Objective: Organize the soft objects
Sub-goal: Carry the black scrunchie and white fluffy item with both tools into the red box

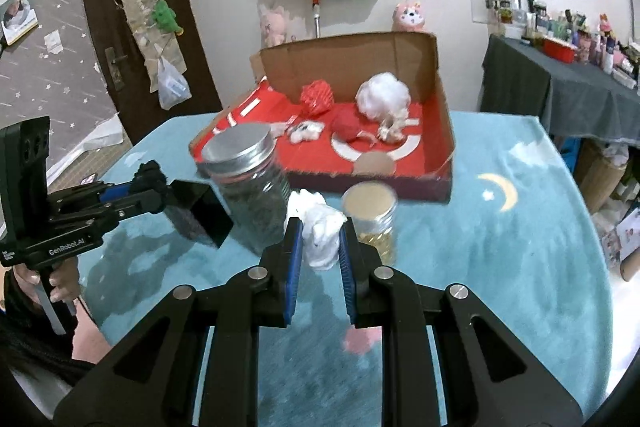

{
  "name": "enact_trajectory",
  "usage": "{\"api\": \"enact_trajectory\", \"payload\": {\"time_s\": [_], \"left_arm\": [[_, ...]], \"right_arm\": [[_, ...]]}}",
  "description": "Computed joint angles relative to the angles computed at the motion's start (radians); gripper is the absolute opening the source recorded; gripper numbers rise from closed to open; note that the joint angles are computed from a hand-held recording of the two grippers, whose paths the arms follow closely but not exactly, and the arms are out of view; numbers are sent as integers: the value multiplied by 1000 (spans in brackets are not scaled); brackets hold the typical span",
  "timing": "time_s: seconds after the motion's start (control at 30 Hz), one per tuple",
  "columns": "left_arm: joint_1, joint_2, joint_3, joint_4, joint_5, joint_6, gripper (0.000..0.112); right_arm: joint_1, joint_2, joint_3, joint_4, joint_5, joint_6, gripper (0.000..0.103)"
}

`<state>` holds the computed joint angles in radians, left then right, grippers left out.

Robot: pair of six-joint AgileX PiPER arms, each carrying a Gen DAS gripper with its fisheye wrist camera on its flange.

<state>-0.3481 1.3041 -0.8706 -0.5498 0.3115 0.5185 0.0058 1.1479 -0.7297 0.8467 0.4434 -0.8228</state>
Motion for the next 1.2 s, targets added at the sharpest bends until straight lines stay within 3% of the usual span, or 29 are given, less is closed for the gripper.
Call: {"api": "enact_trajectory", "payload": {"time_s": [0.23, 0.4, 0.53, 0.7, 0.93, 1.2], "left_arm": [[37, 65, -110, 26, 70, 25, 28], [70, 150, -242, 22, 187, 94, 28], [65, 232, -368, 118, 265, 63, 28], [60, 364, -552, 214, 380, 27, 28], [67, 561, -834, 228, 582, 49, 28], [68, 826, -1226, 246, 825, -5, 29]], "right_arm": [[-47, 51, -81, 16, 41, -49, 17], [-53, 138, -189, -39, 84, -45, 17], [-48, 233, -312, -118, 138, -16, 17], [-43, 395, -513, -195, 262, 25, 17], [8, 631, -812, -324, 416, 124, 17], [42, 939, -1251, -396, 697, 261, 17]]}}
